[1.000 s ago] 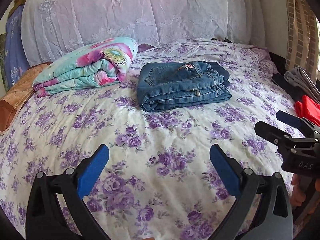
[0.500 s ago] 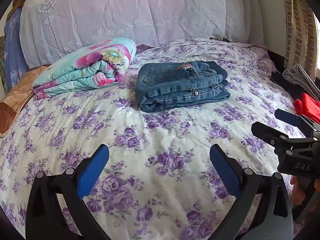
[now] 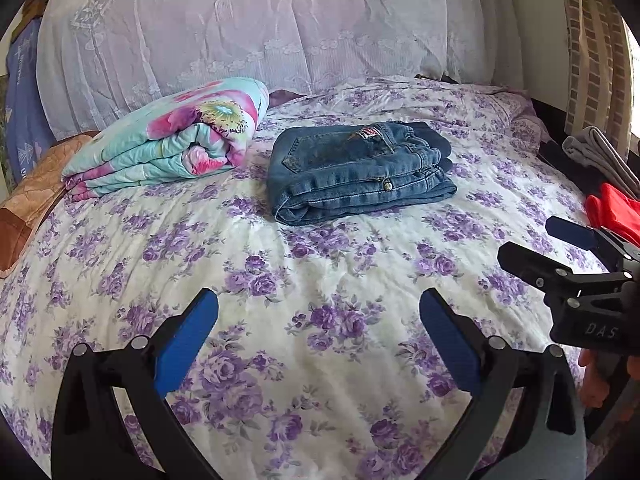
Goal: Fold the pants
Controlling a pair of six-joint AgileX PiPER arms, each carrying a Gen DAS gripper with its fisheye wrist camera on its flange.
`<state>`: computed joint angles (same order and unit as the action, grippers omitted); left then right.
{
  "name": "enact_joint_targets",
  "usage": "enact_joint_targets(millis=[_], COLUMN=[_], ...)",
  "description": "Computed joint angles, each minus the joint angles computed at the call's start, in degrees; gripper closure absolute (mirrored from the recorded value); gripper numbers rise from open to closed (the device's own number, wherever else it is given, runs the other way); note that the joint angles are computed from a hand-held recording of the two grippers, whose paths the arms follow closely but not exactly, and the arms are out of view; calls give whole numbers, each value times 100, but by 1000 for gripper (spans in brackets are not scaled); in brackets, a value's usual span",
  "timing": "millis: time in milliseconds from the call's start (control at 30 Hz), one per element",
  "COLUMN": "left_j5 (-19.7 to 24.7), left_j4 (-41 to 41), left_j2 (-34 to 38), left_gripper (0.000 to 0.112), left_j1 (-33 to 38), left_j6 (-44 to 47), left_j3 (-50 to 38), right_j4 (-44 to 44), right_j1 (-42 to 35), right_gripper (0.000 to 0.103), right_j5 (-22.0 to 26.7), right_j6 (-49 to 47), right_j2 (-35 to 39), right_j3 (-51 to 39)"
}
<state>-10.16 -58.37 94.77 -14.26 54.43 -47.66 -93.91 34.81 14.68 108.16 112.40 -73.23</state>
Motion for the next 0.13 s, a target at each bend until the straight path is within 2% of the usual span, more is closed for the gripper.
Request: enact_joint_targets(millis=[133], left_j5=[-19], left_j4=[-18], left_j2=[-2], left_gripper=[14], left_j1=[-13], left_j6=[15], left_j3=[4], right_j4=[-19], right_j1=[-9], right_gripper=[4], right_j5=[-8], right_j6=[12], right_j2=[1], right_j3=[4])
